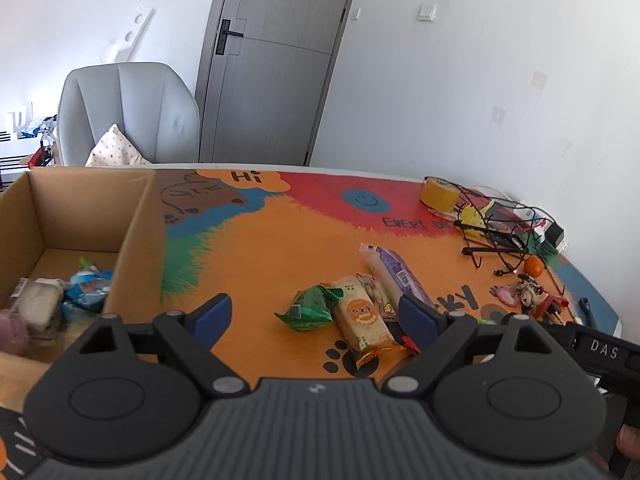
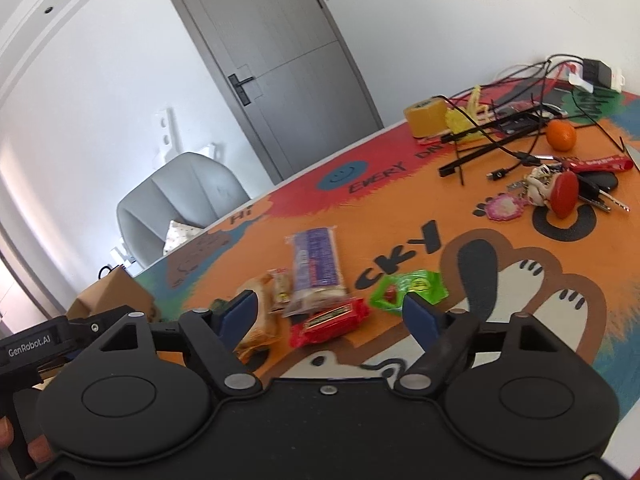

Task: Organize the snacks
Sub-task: 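Move both grippers back to the snacks on the table, then grasp the green-wrapped pack with the left gripper while the right grasps the green candy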

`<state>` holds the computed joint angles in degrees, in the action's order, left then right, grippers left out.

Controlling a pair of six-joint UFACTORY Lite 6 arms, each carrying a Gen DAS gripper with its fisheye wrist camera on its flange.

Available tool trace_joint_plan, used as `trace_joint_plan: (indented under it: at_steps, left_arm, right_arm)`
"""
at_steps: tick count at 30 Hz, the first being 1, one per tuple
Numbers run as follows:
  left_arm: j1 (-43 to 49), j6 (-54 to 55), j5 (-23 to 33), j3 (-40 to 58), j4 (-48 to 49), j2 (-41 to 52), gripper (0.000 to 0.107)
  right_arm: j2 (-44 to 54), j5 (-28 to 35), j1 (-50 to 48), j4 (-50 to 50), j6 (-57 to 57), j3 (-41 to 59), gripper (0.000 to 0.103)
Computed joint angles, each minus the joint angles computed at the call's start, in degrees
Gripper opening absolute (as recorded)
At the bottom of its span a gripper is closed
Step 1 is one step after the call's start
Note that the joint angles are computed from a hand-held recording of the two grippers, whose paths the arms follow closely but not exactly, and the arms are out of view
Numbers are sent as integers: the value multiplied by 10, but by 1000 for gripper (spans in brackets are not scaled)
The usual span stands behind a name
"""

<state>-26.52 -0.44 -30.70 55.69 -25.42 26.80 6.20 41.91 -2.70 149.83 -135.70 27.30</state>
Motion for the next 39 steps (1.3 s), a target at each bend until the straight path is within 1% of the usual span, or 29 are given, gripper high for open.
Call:
trace_joint_plan:
  at_steps: [7, 12, 14, 16, 18, 19, 24, 25, 27, 29, 30, 32, 33, 36, 39]
  left_arm:
    - [14, 27, 37, 95, -13, 84, 75]
    - [27, 42, 70, 173, -23, 149, 68]
    - [29, 56, 85, 209, -33, 177, 65]
    - [33, 64, 100, 241, -40, 202, 60]
    - [35, 81, 115, 277, -53, 228, 58]
    - [35, 92, 123, 295, -62, 242, 56]
    - [39, 130, 144, 352, -95, 289, 51]
    - [40, 138, 146, 359, -103, 294, 51]
    - [42, 115, 143, 362, -82, 301, 50]
    - [42, 101, 135, 362, -69, 305, 47]
    - [42, 89, 134, 363, -58, 307, 44]
    - [40, 82, 130, 359, -48, 305, 35]
    - [39, 82, 132, 359, -46, 303, 32]
    - [41, 35, 130, 334, -5, 284, 30]
    - [39, 6, 104, 287, 23, 252, 30]
  right_arm:
    - [91, -4, -15, 18, -21, 67, 74]
    - [147, -15, -20, 36, -36, 116, 73]
    - [172, -19, -23, 35, -35, 137, 70]
    - [192, -23, -23, 31, -31, 155, 64]
    - [211, -24, -23, 29, -35, 170, 61]
    - [216, -16, -23, 33, -43, 171, 60]
    - [226, -16, -20, 41, -62, 183, 59]
    - [227, -13, -17, 47, -70, 181, 59]
    - [227, -10, -11, 65, -90, 178, 59]
    - [226, -16, -2, 85, -109, 178, 59]
    - [224, -20, 2, 95, -118, 178, 55]
    - [222, -26, 7, 100, -126, 177, 40]
    - [221, -29, 9, 96, -123, 177, 37]
    - [213, -20, 2, 68, -102, 165, 36]
    - [195, -11, -1, 64, -89, 145, 36]
